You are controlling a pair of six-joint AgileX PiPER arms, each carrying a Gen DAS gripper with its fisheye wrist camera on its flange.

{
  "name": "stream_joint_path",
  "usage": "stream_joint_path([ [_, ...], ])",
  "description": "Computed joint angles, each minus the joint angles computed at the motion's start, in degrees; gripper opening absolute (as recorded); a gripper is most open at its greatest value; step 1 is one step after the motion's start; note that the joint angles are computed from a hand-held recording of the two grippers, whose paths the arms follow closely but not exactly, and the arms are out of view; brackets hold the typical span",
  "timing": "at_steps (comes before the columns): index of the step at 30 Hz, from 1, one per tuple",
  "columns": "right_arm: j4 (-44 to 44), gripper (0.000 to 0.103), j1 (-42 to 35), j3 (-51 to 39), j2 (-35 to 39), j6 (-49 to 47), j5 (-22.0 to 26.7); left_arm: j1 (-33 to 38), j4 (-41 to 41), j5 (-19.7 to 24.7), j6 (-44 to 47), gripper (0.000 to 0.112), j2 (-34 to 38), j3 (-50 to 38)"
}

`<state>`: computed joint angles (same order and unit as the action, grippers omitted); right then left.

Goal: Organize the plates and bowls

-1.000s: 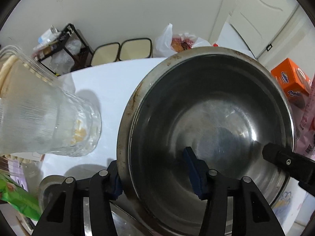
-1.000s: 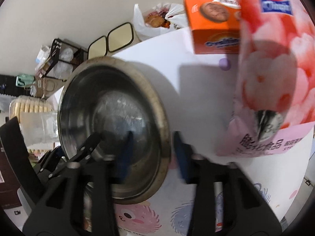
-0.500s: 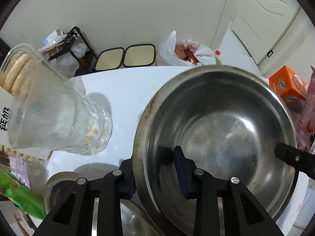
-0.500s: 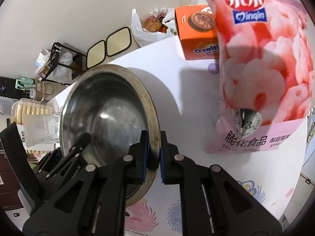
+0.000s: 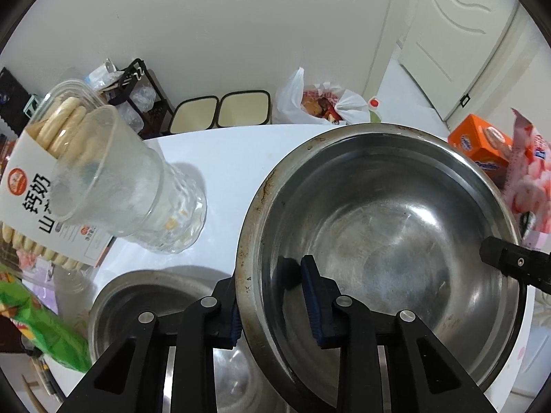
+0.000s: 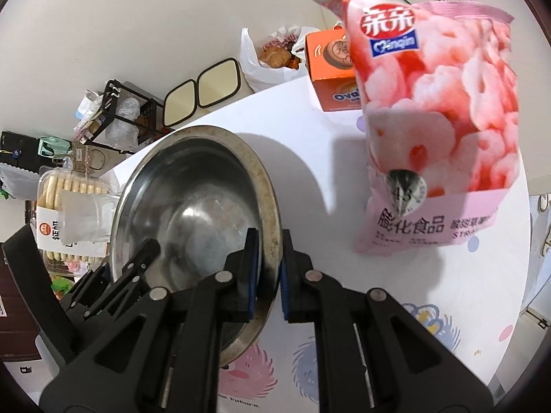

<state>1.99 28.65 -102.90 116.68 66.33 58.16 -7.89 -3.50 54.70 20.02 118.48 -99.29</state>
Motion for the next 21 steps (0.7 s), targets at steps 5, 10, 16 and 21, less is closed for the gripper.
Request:
stream_joint_path([
  [5, -2.3, 0.013, 1.4, 1.1, -2.3, 1.8, -0.4, 0.9, -1.3, -0.8, 1.7, 0.028, -3.8, 2.6],
  [10, -3.9, 0.013, 3.1, 2.2, -4.6, 3.5, -0.5, 2.2, -2.6, -1.0, 3.0, 0.027, -7.3, 5.1],
  [16, -6.8, 0.013, 6.6, 0.1, -5.5, 7.0, 1.5, 4.8, -4.7, -1.5, 5.6, 0.027, -12.6, 9.4],
  [21, -8.9, 0.013, 9.6, -0.6, -6.5, 9.7, 2.9, 7.0, -6.4, -1.9, 8.4, 0.026, -16.3, 13.0],
])
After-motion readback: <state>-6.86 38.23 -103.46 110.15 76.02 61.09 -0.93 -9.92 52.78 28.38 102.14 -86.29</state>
